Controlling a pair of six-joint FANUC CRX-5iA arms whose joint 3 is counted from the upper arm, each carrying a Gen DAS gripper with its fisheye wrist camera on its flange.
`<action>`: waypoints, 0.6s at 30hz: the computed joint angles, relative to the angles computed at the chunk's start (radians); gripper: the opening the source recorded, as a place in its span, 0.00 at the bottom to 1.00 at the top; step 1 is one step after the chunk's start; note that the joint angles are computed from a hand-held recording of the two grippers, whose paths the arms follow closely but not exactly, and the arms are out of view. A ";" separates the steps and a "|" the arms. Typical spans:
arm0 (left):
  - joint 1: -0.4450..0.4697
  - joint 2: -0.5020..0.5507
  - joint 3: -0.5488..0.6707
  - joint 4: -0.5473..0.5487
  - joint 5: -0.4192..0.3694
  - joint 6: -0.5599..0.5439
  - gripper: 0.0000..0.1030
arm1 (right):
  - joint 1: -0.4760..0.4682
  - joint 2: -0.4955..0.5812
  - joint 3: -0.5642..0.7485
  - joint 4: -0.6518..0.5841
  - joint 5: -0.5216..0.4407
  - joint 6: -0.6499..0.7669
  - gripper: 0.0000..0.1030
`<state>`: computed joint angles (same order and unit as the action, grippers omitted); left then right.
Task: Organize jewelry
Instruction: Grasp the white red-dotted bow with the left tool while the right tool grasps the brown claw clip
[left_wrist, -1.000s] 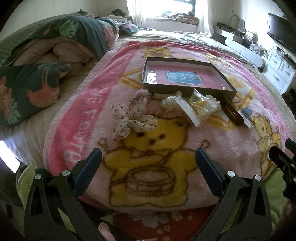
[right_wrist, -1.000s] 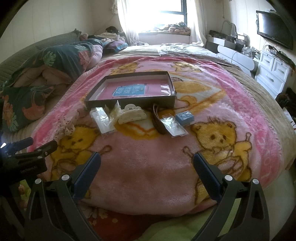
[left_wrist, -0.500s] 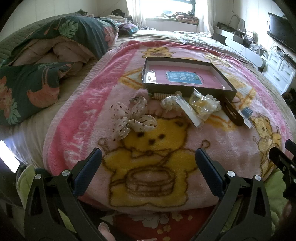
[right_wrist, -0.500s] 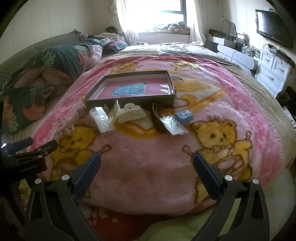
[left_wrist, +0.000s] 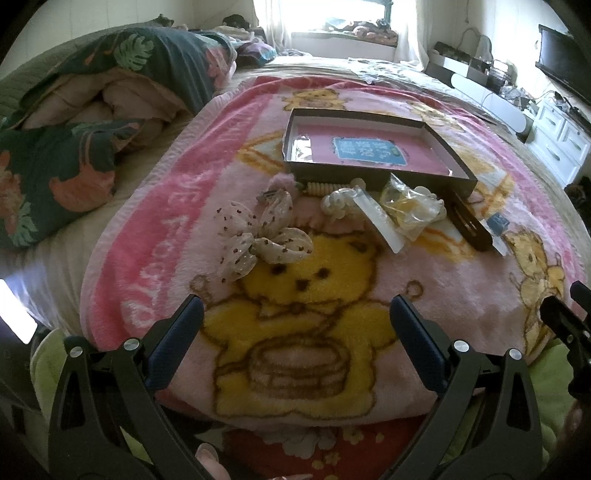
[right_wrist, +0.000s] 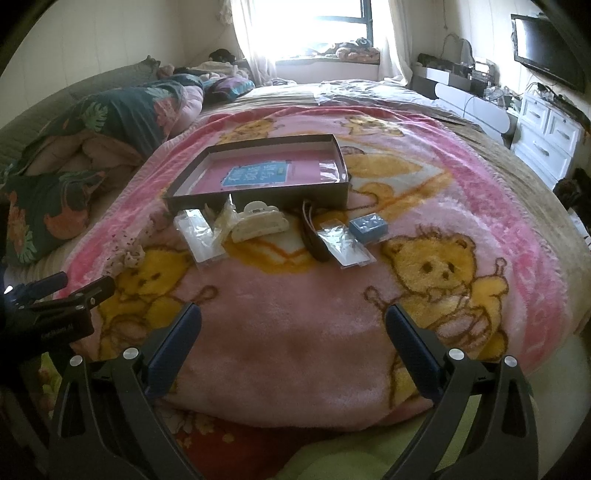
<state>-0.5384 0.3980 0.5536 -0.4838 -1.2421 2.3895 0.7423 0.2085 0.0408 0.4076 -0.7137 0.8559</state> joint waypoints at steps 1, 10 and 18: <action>0.005 0.002 -0.002 0.008 0.005 -0.004 0.92 | -0.006 0.007 0.011 -0.010 -0.003 0.012 0.96; 0.062 0.027 -0.001 0.061 0.015 -0.023 0.92 | -0.070 0.077 0.120 -0.094 -0.045 0.109 0.96; 0.119 0.032 -0.007 0.063 -0.016 0.001 0.92 | -0.120 0.189 0.290 -0.205 -0.116 0.249 0.96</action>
<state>-0.4190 0.4299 0.5464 -0.4204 -1.2582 2.3909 0.6227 0.3972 0.3306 0.2022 -0.8300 1.1046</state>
